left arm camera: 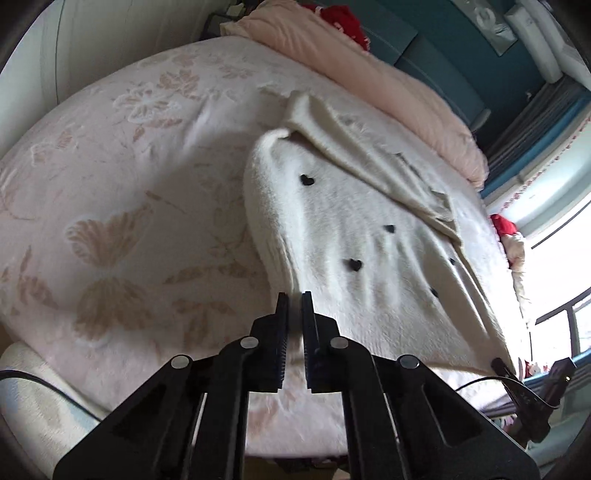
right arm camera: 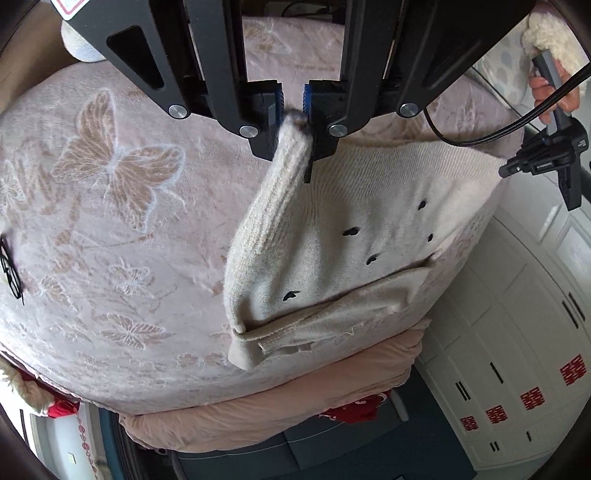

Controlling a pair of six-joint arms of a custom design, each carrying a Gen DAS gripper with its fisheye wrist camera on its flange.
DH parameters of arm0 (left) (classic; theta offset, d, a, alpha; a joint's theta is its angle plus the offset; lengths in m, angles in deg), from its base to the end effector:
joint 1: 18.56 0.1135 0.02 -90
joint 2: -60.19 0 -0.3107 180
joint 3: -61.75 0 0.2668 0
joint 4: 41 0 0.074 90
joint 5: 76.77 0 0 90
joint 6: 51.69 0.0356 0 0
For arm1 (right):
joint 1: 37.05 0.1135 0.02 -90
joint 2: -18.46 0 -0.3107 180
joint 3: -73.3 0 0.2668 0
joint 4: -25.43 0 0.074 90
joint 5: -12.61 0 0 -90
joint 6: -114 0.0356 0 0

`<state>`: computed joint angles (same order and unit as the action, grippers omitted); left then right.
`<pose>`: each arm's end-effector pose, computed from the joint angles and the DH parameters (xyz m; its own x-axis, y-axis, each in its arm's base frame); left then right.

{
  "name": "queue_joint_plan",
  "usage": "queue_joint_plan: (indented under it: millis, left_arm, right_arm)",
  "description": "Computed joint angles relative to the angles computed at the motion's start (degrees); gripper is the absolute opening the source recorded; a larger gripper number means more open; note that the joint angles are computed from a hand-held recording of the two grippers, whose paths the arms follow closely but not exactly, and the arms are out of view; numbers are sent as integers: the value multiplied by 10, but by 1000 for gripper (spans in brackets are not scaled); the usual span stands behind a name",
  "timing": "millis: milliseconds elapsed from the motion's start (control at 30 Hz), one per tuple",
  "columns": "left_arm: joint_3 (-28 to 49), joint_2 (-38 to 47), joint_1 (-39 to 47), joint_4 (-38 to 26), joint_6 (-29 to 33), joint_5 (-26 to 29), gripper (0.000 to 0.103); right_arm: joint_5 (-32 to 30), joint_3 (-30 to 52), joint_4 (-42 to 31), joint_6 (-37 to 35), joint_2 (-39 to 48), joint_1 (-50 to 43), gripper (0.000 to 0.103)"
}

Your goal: Fold small clothes

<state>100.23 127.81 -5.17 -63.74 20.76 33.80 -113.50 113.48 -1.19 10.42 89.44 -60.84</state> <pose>0.1984 0.0344 0.1864 -0.7280 -0.4635 -0.5052 -0.2363 0.8614 -0.4497 0.1944 -0.0628 0.1840 -0.7578 0.1268 -0.6400 -0.1465 0.9228 0.3563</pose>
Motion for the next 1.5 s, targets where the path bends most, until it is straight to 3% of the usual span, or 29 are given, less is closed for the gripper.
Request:
queue_joint_plan:
  millis: [33,133,200,267,333,367,400,433,467,500,600,667,700,733,767,800,833,933,1133,1233,1300,1367,1433,1500]
  left_arm:
    - [-2,-31,11,-29,17,11,0]
    - [-5,-87,45,-97,62,42,0]
    - [-12,-80,49,-97,75,38,3]
    - [-23,-38,51,-52,58,8,9]
    - [-17,27,66,-6,29,9,47]
    - [-16,50,65,23,10,-4,54]
    - [-15,71,60,51,-7,-17,62]
    - [-11,99,50,84,-21,-39,67]
    - [-5,127,40,108,-32,-57,71]
    - [2,150,36,120,-39,-58,77]
    - [22,222,17,151,-57,-44,80]
    - [30,254,-12,166,-63,-68,81]
    - [28,257,-24,181,-64,-78,81]
    - [30,264,-30,191,-62,-68,73]
    - [37,271,-29,189,-60,-44,62]
    - [46,277,-23,184,-59,-14,30]
    - [61,290,-11,169,-60,36,14]
    - [61,245,-7,165,-77,74,13]
    - [53,57,19,49,-49,122,11]
    - [51,-32,47,-48,-13,151,11]
    - [52,-87,70,-126,27,169,11]
    - [52,-145,121,-239,87,208,11]
    - [65,-184,190,-379,174,251,11]
    - [86,-204,254,-491,251,287,8]
  right_arm:
    - [-6,3,-32,-28,-21,-15,6]
    - [-25,8,-113,-106,-57,-70,0]
    - [-26,3,-125,-139,-49,-97,0]
    - [-13,1,-108,-139,-15,-97,0]
    - [-3,-1,-82,-114,18,-81,10]
    - [3,-6,-59,-97,27,-67,13]
    - [12,-10,-40,-79,35,-48,27]
    - [27,-16,-10,-54,48,-26,37]
    - [40,-22,21,-33,58,-7,54]
    - [54,-29,53,-13,69,12,60]
    - [66,-19,115,34,146,45,60]
    - [59,-4,142,67,201,55,60]
    - [50,4,154,82,226,57,60]
    - [38,7,167,94,239,57,47]
    - [26,7,175,101,244,56,28]
    - [8,19,164,102,253,55,11]
    - [-8,26,156,113,254,53,11]
    - [-37,22,145,113,187,49,10]
    - [-101,40,-2,47,21,-12,8]
    - [-149,63,-137,-54,-36,-90,8]
    - [-173,86,-266,-169,-57,-153,8]
    - [-168,106,-424,-332,-71,-227,8]
    - [-138,116,-568,-511,-72,-320,8]
    - [-111,127,-679,-643,-69,-402,8]
